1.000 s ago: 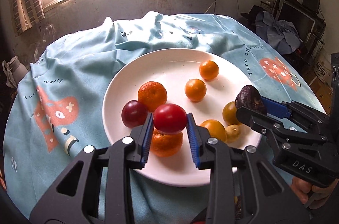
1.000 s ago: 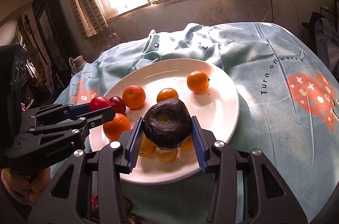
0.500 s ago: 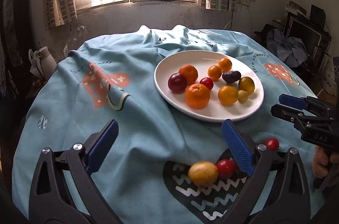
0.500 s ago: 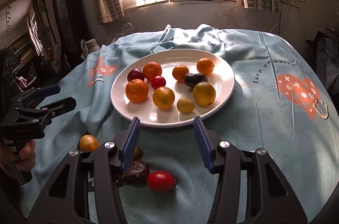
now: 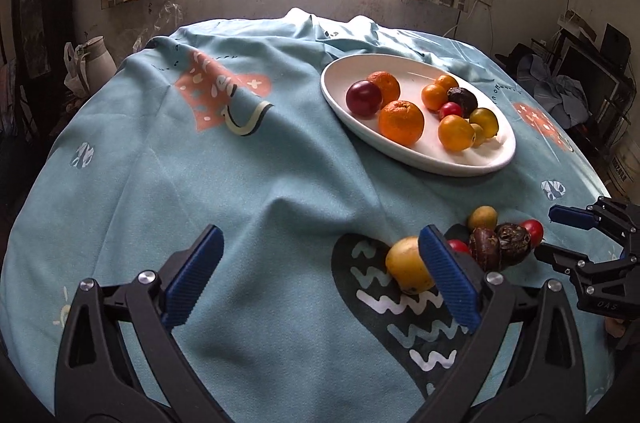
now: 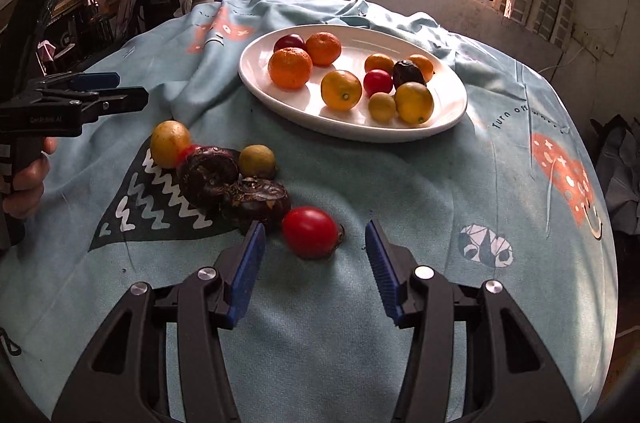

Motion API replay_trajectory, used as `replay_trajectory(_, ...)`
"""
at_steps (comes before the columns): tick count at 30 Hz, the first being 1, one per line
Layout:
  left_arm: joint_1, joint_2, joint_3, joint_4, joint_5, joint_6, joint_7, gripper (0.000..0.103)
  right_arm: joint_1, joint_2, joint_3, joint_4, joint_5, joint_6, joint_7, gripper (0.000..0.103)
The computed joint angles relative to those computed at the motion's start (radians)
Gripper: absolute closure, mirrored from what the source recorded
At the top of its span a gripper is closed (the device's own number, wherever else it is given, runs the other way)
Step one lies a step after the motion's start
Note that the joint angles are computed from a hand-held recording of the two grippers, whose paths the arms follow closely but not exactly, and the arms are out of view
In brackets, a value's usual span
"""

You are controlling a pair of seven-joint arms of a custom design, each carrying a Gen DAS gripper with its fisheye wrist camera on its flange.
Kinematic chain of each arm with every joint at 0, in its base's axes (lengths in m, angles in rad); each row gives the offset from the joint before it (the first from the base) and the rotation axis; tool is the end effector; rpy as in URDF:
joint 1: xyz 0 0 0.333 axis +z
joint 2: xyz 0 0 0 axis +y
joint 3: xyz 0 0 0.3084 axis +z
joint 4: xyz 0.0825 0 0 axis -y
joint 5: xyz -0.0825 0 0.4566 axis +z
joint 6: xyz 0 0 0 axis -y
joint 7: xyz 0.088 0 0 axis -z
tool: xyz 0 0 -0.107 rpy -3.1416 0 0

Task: Organize fruits
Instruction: 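Withdraw both open tools from the plate back toward the fruit pile, then grasp a red tomato with the right tool while the left tool grasps the large yellow fruit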

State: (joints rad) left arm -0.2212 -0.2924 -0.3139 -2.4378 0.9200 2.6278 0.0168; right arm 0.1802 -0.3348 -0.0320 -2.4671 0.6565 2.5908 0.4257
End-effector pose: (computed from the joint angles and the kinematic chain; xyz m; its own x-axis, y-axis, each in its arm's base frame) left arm 0.4567 -0.2923 0.4019 0.2451 -0.9651 0.0919 -0.6585 -0.2353 -0.7149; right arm 0.5271 0.0670 0.4175 0.7096 -0.7032 0.0447 -0.5456 -0.5886 -0.5966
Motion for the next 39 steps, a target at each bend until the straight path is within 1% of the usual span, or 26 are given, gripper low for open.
replay_trajectory(4,0.0,0.0,0.0,0.002,0.002,0.004,0.003,0.003,-0.007,0.02,0.007,0.01,-0.025,-0.009,0.021,0.051)
replay_trajectory(6,0.0,0.0,0.0,0.002,0.0,-0.001,0.005,0.003,-0.006,0.02,0.011,0.003,-0.034,0.003,0.017,0.052)
replay_trajectory(10,0.0,-0.002,0.0,0.0,0.002,0.0,0.002,0.003,0.01,0.019,0.008,-0.006,-0.013,0.034,-0.014,0.059)
replay_trajectory(16,0.003,-0.009,-0.005,-0.003,0.018,-0.004,-0.013,0.003,0.007,0.043,0.027,-0.002,-0.058,0.062,0.014,0.062)
replay_trajectory(18,0.003,-0.011,-0.008,-0.004,0.023,-0.009,-0.021,0.003,0.01,0.047,0.031,-0.004,-0.063,0.078,0.019,0.065)
replay_trajectory(19,0.003,-0.012,-0.008,-0.004,0.024,-0.01,-0.021,0.003,0.008,0.048,0.036,-0.006,-0.073,0.091,0.031,0.069)
replay_trajectory(21,0.001,-0.013,-0.008,-0.004,0.023,-0.014,-0.021,0.003,0.008,0.047,0.035,-0.008,-0.08,0.098,0.044,0.072)
replay_trajectory(26,-0.002,-0.014,-0.006,-0.004,0.02,-0.019,-0.013,0.003,0.008,0.038,0.019,0.0,-0.066,0.064,0.06,0.072)
replay_trajectory(28,-0.004,-0.013,-0.004,-0.005,0.016,-0.015,-0.006,0.003,0.009,0.034,0.003,0.012,-0.028,0.039,0.07,0.072)
replay_trajectory(30,-0.005,-0.008,0.001,-0.005,0.009,0.0,0.009,0.003,0.01,0.035,-0.018,0.031,0.029,-0.004,0.081,0.072)
replay_trajectory(32,-0.01,0.005,0.009,-0.001,-0.004,0.029,0.042,0.003,0.011,0.029,-0.03,0.038,0.084,-0.028,0.077,0.072)
replay_trajectory(33,-0.011,0.012,0.01,0.003,-0.006,0.039,0.059,0.003,0.012,0.024,-0.031,0.036,0.107,-0.024,0.07,0.072)
replay_trajectory(35,-0.017,0.028,0.01,0.011,-0.003,0.064,0.105,0.003,0.012,0.015,-0.029,0.032,0.132,-0.017,0.063,0.072)
replay_trajectory(36,-0.02,0.039,0.006,0.019,0.003,0.067,0.133,0.004,0.011,0.014,-0.032,0.034,0.14,-0.032,0.062,0.072)
replay_trajectory(37,-0.021,0.049,-0.006,0.031,0.025,0.048,0.148,0.004,0.007,0.015,-0.032,0.037,0.139,-0.048,0.068,0.072)
replay_trajectory(39,-0.027,0.066,-0.025,0.051,0.077,0.013,0.175,0.004,-0.002,0.015,-0.019,0.033,0.12,-0.042,0.087,0.072)
